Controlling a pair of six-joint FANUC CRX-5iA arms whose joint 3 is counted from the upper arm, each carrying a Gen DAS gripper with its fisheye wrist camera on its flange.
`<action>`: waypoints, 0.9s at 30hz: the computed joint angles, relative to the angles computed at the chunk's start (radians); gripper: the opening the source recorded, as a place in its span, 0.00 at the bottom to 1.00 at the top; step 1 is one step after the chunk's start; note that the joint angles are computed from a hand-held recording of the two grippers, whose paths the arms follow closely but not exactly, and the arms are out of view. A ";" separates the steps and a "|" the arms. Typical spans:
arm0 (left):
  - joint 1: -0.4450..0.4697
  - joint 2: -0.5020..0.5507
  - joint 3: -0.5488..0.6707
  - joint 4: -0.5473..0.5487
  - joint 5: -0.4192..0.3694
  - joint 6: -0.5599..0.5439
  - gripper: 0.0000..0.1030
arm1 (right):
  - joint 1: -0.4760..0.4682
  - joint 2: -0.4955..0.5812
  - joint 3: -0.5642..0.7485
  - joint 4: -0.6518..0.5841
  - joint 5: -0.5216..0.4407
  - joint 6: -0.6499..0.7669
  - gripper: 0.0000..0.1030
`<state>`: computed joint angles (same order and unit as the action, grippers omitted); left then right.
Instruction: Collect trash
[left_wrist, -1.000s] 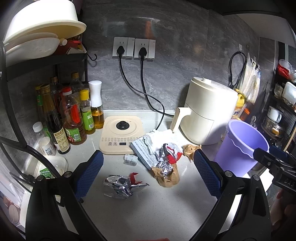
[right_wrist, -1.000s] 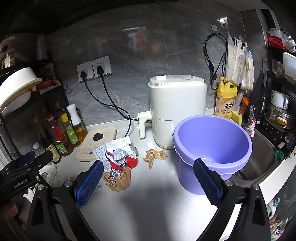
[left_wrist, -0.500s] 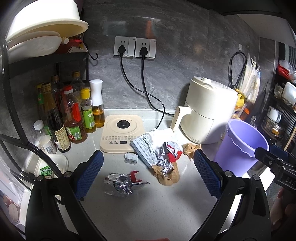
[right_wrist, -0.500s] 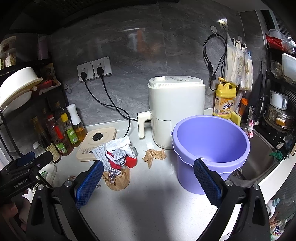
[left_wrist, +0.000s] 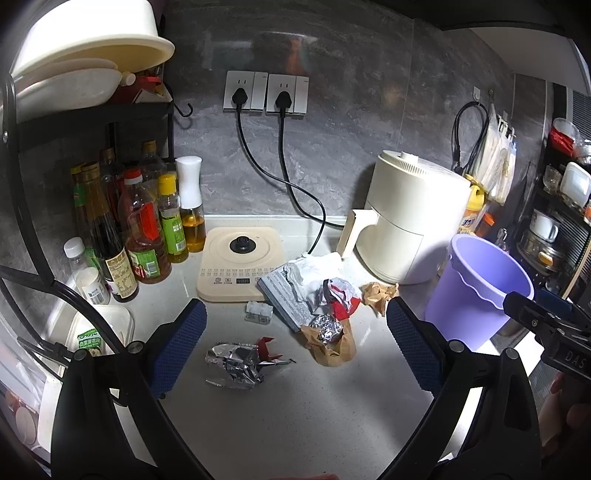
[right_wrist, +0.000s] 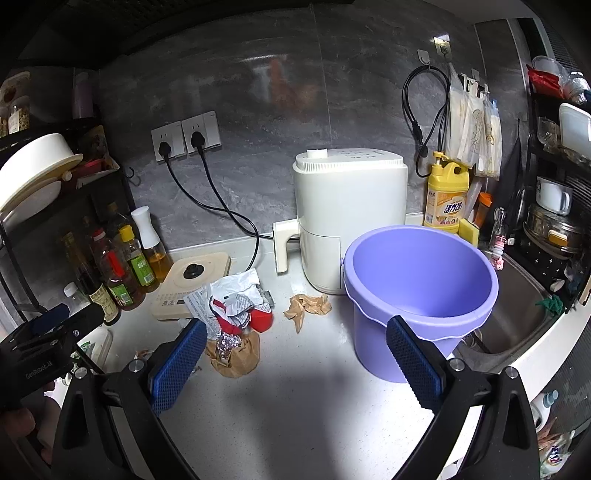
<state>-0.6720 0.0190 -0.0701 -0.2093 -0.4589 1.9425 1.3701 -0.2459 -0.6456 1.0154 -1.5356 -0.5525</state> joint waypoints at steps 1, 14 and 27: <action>0.002 0.002 0.000 0.001 -0.001 -0.002 0.94 | -0.002 0.002 0.000 -0.001 0.001 0.001 0.92; 0.056 0.028 -0.048 0.110 0.042 -0.096 0.94 | -0.077 0.031 0.003 -0.031 0.102 0.038 0.92; 0.119 0.078 -0.145 0.314 0.097 -0.292 0.73 | -0.148 0.098 0.018 -0.033 0.255 0.088 0.91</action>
<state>-0.5531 0.0972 -0.2155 0.1042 -0.3617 1.6501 1.2221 -0.1483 -0.6274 0.9820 -1.2804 -0.4642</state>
